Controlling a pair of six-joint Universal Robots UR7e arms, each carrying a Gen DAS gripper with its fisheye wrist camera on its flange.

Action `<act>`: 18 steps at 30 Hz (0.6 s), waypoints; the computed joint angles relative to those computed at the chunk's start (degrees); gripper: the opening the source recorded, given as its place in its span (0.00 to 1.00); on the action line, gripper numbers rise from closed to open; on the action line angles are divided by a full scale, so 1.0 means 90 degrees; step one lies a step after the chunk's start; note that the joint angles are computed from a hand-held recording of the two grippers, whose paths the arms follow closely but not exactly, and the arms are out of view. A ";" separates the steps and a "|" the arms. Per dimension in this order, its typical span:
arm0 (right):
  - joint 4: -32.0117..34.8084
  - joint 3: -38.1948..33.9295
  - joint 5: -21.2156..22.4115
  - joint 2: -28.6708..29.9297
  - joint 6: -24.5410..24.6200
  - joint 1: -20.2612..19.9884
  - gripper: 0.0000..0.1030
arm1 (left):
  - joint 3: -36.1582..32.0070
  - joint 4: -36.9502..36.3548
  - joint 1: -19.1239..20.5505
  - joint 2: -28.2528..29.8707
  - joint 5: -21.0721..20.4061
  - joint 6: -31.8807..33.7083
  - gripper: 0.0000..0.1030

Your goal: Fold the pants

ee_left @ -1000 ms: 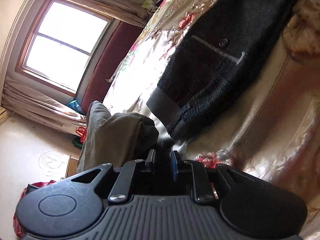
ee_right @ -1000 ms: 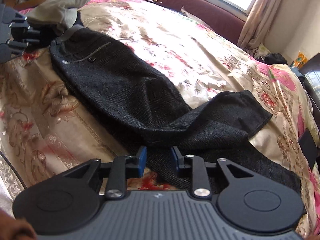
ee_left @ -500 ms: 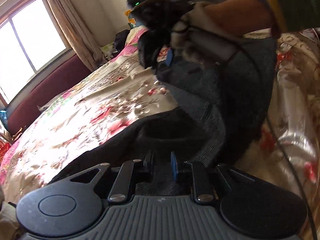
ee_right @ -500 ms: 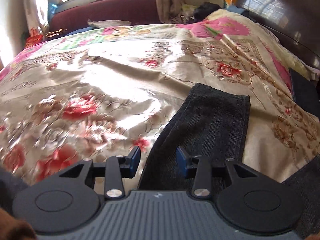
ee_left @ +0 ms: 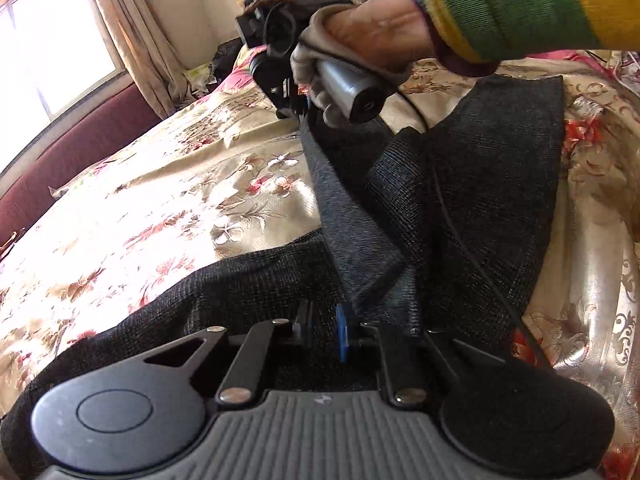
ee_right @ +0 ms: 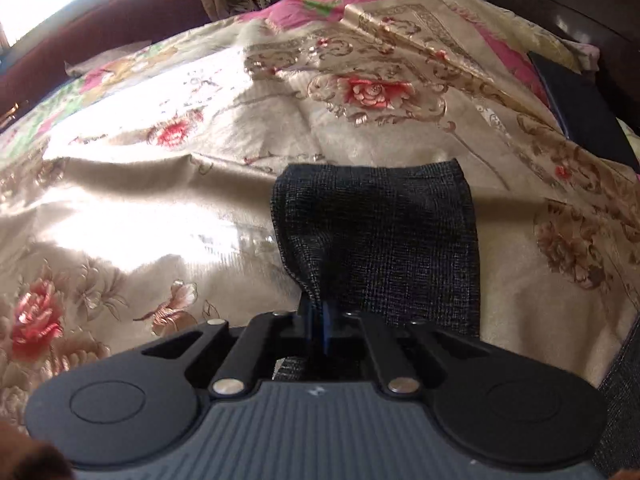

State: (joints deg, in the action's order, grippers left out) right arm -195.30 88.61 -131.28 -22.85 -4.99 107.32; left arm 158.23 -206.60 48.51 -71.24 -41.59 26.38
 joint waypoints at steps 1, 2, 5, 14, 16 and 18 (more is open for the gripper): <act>-0.0267 0.0346 0.0399 -0.0301 0.0065 0.0012 0.04 | -0.0032 0.0011 -0.0009 -0.0108 0.0048 0.0095 0.28; -0.0589 0.0717 0.0945 -0.0639 0.0137 0.0009 0.04 | -0.0044 -0.0059 -0.0060 -0.0130 0.0130 0.0148 0.28; -0.1743 0.1913 0.2156 -0.1595 0.0185 0.0004 0.04 | -0.0043 -0.0296 -0.0268 -0.0225 0.0264 0.0283 0.27; -0.4774 0.4938 0.1494 -0.2722 0.0950 -0.1353 0.05 | 0.0012 -0.0454 -0.0786 0.0942 0.0125 0.0376 0.28; -0.5180 0.5450 0.1997 -0.2696 0.1542 -0.2017 0.05 | 0.0062 -0.0282 -0.0914 0.1160 0.0150 0.0454 0.28; -0.5646 0.5629 0.2145 -0.2511 0.1446 -0.2253 0.05 | 0.0109 -0.0530 -0.1076 0.1582 0.0343 0.0593 0.28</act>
